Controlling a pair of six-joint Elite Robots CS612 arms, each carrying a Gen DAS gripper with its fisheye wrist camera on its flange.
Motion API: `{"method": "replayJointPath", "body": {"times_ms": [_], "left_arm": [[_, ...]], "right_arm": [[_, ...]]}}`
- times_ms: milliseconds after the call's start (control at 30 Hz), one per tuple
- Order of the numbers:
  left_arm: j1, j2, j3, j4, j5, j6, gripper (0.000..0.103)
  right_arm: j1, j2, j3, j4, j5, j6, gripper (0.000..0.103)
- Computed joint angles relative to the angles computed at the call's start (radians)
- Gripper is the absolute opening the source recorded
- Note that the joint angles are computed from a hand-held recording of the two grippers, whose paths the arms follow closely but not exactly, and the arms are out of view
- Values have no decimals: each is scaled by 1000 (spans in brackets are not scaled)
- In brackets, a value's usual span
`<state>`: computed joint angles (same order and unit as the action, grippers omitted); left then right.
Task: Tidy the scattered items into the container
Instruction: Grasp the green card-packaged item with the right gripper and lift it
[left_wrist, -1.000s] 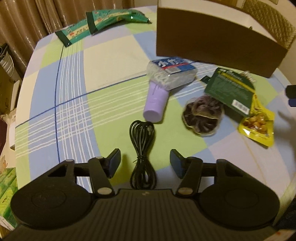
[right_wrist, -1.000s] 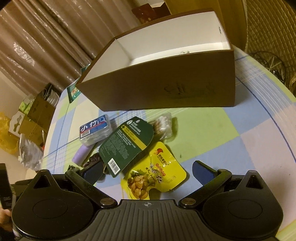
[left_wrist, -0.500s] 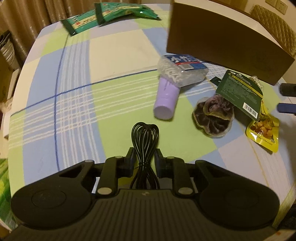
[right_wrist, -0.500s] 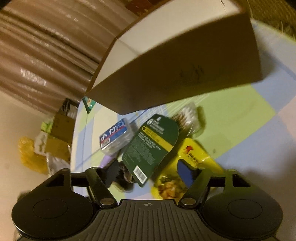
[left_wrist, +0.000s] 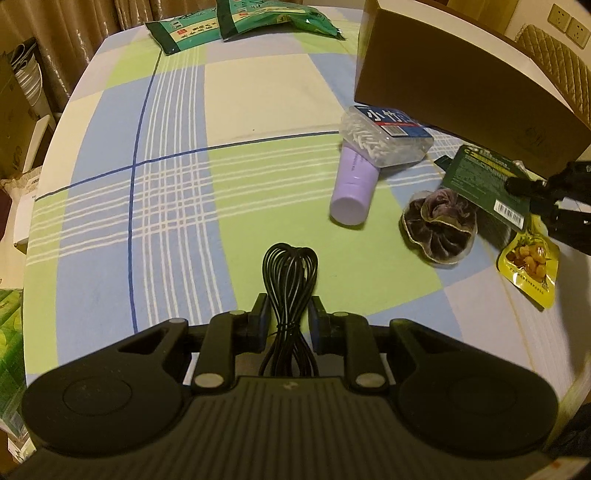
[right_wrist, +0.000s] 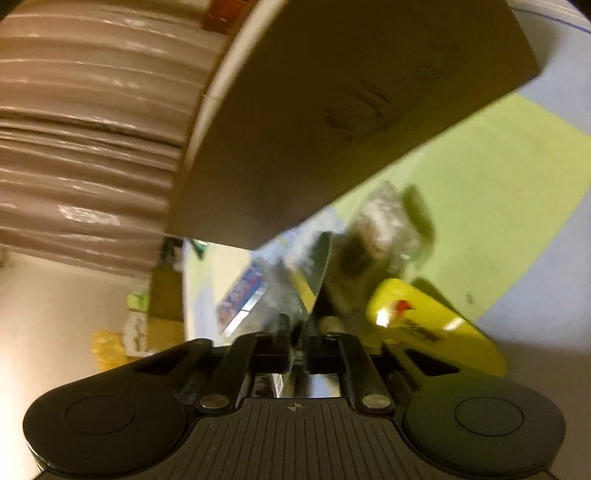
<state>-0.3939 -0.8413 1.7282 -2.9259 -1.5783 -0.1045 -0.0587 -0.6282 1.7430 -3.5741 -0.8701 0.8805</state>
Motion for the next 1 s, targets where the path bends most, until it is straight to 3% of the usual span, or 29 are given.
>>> {"method": "replayJointPath", "body": {"times_ms": [233,400,1000], "left_arm": [[-8,-1,-1,9,18,15,18],[-11,-2,1,11,19,7,17],[-33,-31,9,-97,-11,48,16]], "right_arm": [[0,-62,25,34,-34,-184,0],[-14,-81,44,-46,-8,-155,0],[-49,-117,105,-165,-65,-29,0]]}}
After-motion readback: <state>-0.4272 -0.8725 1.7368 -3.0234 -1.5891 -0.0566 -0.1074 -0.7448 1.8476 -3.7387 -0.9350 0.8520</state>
